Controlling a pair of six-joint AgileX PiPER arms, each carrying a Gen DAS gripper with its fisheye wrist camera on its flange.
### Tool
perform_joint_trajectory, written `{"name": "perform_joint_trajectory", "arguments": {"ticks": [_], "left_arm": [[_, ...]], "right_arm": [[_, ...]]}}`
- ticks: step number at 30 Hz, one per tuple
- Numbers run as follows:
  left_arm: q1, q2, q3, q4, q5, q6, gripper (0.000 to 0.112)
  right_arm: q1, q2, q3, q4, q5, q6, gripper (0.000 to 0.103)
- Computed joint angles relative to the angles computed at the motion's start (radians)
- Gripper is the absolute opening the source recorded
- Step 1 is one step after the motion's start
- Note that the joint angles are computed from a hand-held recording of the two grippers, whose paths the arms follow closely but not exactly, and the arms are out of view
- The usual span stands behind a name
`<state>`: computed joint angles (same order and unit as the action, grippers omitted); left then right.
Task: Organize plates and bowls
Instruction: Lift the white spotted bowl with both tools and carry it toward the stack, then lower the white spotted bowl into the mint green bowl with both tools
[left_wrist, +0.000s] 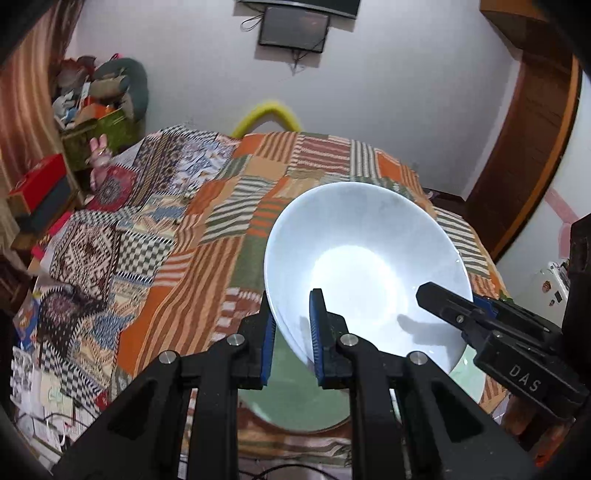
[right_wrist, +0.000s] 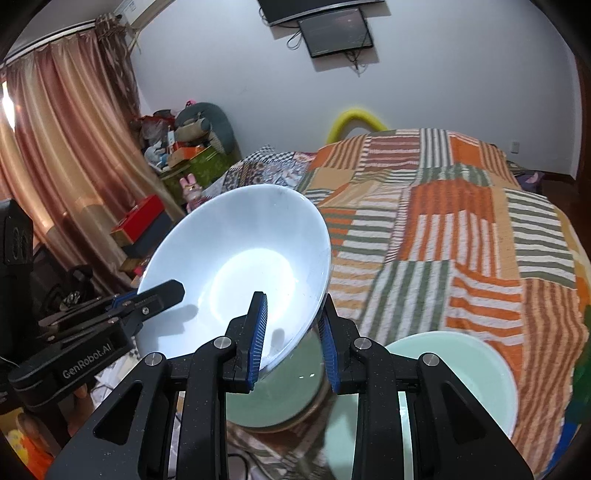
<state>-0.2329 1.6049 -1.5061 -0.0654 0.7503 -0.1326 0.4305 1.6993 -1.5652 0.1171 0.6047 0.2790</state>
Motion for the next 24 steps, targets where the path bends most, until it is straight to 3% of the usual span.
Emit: {"name": "perform_joint_trajectory", "arguments": {"ticks": [24], "left_arm": [[0.068, 0.038, 0.197, -0.091, -0.070, 0.064, 0.015]], "right_arm": [[0.094, 0.079, 0.028, -0.065, 0.052, 0.094, 0.025]]}}
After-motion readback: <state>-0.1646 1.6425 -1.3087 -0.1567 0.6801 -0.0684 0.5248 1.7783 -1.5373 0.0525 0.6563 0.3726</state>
